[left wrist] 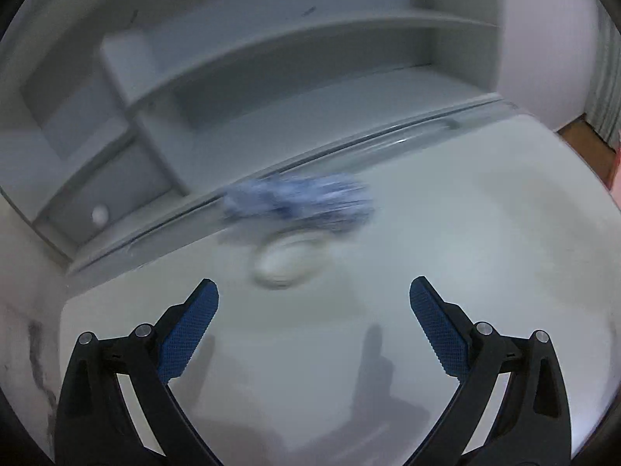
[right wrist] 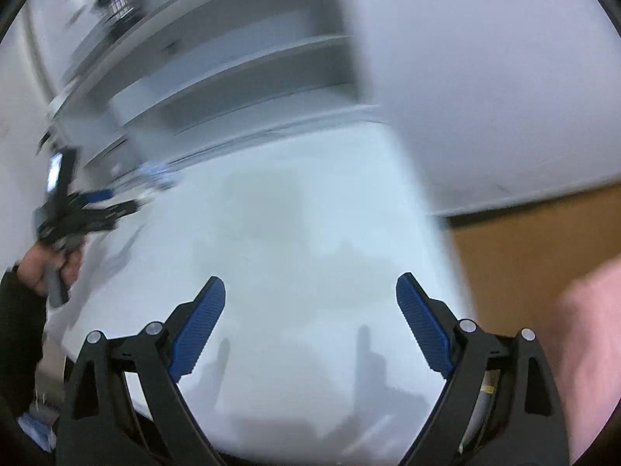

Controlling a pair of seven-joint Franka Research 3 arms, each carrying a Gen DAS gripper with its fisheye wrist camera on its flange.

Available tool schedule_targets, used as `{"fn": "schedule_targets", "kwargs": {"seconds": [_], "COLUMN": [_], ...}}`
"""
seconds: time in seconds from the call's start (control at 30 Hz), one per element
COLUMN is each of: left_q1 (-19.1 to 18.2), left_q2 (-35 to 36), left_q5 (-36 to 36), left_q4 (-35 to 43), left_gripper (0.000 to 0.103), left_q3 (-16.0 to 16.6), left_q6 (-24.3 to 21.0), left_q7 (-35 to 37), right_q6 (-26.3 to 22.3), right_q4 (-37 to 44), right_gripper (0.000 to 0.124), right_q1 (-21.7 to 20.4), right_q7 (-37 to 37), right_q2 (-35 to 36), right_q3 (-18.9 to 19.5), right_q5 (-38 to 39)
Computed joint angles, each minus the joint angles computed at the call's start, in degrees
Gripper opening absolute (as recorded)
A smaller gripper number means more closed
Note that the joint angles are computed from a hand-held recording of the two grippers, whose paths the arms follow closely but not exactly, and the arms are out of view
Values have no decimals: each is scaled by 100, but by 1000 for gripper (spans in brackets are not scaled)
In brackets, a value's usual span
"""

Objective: Collect trash
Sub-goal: 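Grasp the white tape ring with the left tool while the right tool grasps crumpled blue paper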

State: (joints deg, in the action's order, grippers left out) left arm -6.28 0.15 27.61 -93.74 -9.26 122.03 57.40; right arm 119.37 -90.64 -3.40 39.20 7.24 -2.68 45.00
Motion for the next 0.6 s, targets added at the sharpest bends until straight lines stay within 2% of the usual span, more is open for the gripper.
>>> {"fn": "schedule_targets", "kwargs": {"seconds": [0.17,0.33,0.43,0.5,0.53,0.57,0.6], "left_q1": [284,401,435,442,473,507,511], "left_q2": [180,412,357,384,353,315,302], "left_q5": [-1024,-1331,-1438,-1504,-1703,-1947,-1995], "left_q4": [115,280,89,64,18,-15,-12], "left_gripper": [96,96,95,85,70,47,47], "left_q3": [204,220,212,204,206,210,212], "left_q6": [408,467,642,742,824,855,841], "left_q7": [1239,1893,2157,2298,2414,2548,2566], "right_q6": [-555,-878,-984,-1132,-1229,-1326,-1409], "right_q4": [1113,2043,2690,3168,3456,3739,4036], "right_gripper": [87,87,87,87,87,87,87], "right_q1": [472,792,923,1004,1033,1063,1123], "right_q7": [232,591,751,896,957,999,1031], "right_q2": [656,1215,1618,1913,2087,2259,2450], "right_q3": [392,633,735,804,833,860,896], "right_q5": [-480,-796,-977,-1100,-1167,-1245,-1335]}}
